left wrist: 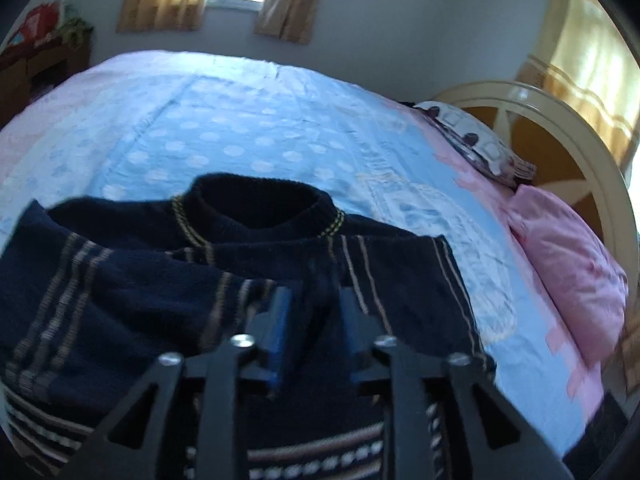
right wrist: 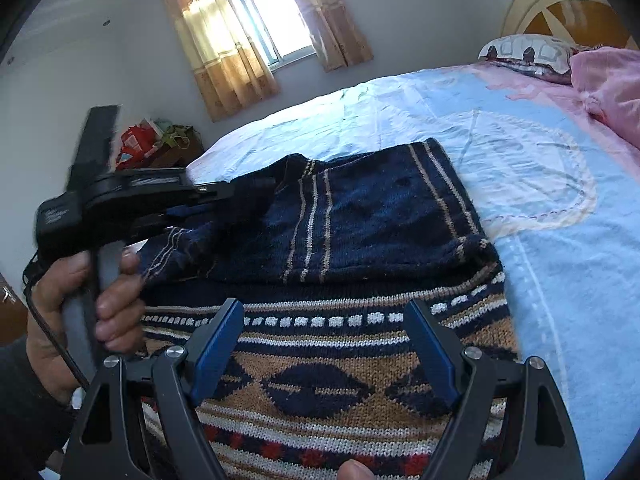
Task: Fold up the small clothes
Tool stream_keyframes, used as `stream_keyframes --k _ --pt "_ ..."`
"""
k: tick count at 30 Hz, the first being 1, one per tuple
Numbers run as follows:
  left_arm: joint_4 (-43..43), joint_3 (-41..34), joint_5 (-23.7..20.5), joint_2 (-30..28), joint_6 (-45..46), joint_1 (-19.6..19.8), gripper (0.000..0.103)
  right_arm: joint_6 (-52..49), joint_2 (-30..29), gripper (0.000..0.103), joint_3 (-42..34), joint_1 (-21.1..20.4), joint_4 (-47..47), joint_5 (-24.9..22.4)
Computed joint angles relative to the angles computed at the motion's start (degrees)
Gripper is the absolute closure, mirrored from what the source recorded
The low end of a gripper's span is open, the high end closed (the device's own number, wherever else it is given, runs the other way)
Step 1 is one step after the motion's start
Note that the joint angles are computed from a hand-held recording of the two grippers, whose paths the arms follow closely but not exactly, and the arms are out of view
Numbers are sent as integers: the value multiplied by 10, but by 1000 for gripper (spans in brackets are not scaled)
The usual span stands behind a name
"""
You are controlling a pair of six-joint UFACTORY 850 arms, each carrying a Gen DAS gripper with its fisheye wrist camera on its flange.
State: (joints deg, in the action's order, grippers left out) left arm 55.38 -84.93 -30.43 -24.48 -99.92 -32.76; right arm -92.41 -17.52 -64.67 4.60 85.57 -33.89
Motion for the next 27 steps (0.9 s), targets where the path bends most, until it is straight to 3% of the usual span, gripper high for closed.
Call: stream_keyframes --k 3,9,12,14,18,23,25,27 --pt "73 59 -61 46 -40 -17 33 -4 1 20 2 -1 2 -4" --pt "54 208 -212 156 -72 -12 29 108 0 20 -34 -5 -96 -24" --pt "42 284 -242 206 -130 0 28 202 -18 21 -83 10 -198 -43" --pt "39 325 -221 230 -171 8 28 266 -44 25 -125 22 -248 -71" --pt "38 379 -132 258 -227 29 28 392 -99 35 -205 59 -342 -65" --pt "86 402 -96 270 -271 32 27 516 -164 36 -272 104 -439 -62" --pt "105 408 -89 275 -289 33 25 549 -175 42 -275 121 -471 -40" --pt "116 411 -83 278 -302 32 23 573 -167 68 -261 143 -526 18"
